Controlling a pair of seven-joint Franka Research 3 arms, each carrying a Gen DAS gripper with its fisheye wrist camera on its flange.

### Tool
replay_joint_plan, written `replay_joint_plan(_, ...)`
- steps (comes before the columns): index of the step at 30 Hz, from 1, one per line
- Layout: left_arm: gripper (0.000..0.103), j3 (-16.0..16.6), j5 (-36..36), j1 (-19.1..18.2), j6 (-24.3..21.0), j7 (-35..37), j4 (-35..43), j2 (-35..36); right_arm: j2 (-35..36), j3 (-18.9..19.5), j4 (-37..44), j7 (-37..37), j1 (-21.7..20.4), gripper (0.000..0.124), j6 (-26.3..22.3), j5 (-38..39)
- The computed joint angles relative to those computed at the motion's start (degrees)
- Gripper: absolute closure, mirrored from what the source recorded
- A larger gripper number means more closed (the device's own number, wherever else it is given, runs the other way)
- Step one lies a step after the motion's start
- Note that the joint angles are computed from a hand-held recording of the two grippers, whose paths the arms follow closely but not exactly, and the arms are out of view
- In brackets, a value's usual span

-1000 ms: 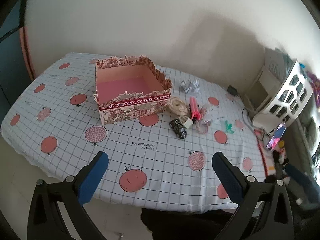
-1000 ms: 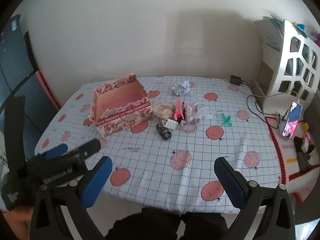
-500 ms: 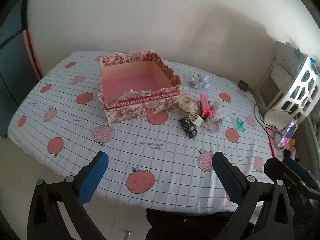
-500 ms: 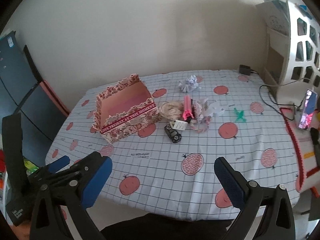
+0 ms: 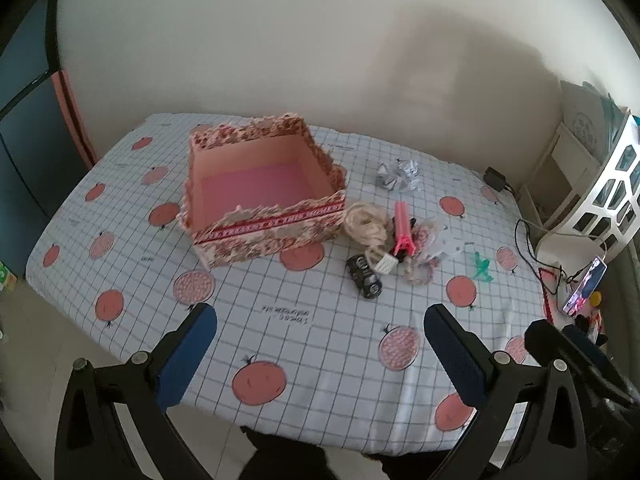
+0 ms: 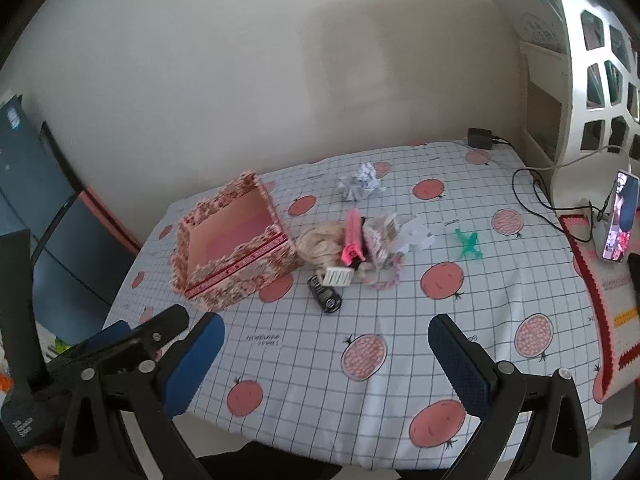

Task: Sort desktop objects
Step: 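Move both tools toward the pile of objects beside the pink box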

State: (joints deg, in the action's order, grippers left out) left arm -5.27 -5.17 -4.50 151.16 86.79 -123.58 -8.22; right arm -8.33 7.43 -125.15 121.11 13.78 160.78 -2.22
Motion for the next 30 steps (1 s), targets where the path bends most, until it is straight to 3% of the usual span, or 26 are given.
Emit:
replay_joint_plan(9,0.000,-2.10,-5.27,-0.72,-1.35,2.00,11.66,8.69,4.65,-2.65,5.70,-1.11,-1.35,0.021,0.02,0.65)
replay_joint_plan(17,0.000,-5.45,-8.11,0.47,-0.05,3.32,22.32,17.83,10.34,-5.46,12.10,2.90,-2.27,0.021,0.11,-3.74)
replay_joint_plan(30,0.000,-9.31,-8.59,3.07,1.81,4.25,31.48,29.38,20.60,-10.52,21.08,5.22,-0.88,0.021,0.19,-2.95)
